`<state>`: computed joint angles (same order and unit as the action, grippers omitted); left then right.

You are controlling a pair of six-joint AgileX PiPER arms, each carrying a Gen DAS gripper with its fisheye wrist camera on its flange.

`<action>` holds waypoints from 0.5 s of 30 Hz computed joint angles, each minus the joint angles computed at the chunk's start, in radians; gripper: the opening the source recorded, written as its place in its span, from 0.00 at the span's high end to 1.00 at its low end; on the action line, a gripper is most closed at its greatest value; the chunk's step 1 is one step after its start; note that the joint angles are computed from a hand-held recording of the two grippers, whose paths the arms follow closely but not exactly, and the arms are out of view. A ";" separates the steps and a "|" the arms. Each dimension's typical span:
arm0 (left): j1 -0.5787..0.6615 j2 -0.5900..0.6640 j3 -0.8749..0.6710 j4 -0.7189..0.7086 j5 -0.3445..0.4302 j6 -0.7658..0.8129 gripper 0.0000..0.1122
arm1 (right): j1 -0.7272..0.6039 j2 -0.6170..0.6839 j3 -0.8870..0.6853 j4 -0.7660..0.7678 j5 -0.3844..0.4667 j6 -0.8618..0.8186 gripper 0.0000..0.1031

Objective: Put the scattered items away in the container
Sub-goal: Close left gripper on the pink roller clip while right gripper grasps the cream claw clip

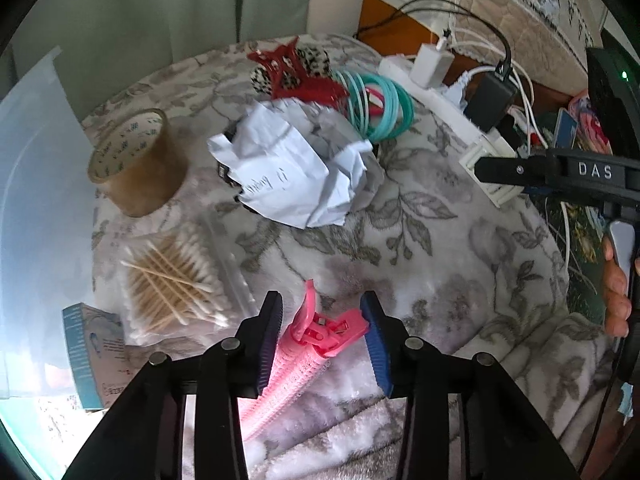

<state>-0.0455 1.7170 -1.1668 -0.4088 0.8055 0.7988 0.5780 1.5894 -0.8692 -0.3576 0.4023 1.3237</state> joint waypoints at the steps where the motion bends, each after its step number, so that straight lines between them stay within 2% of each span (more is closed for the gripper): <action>1: 0.011 -0.001 0.010 -0.016 -0.010 0.017 0.64 | -0.004 0.016 -0.019 -0.004 -0.002 0.000 0.52; 3: 0.035 -0.012 0.029 -0.048 -0.023 0.052 0.64 | -0.007 0.052 -0.053 -0.026 -0.014 0.018 0.52; 6: 0.034 -0.007 0.061 -0.105 -0.085 0.089 0.64 | 0.001 0.055 -0.066 -0.072 -0.016 0.064 0.52; 15: 0.099 -0.081 -0.006 -0.203 -0.002 0.113 0.64 | 0.051 -0.010 -0.101 -0.190 0.049 0.160 0.52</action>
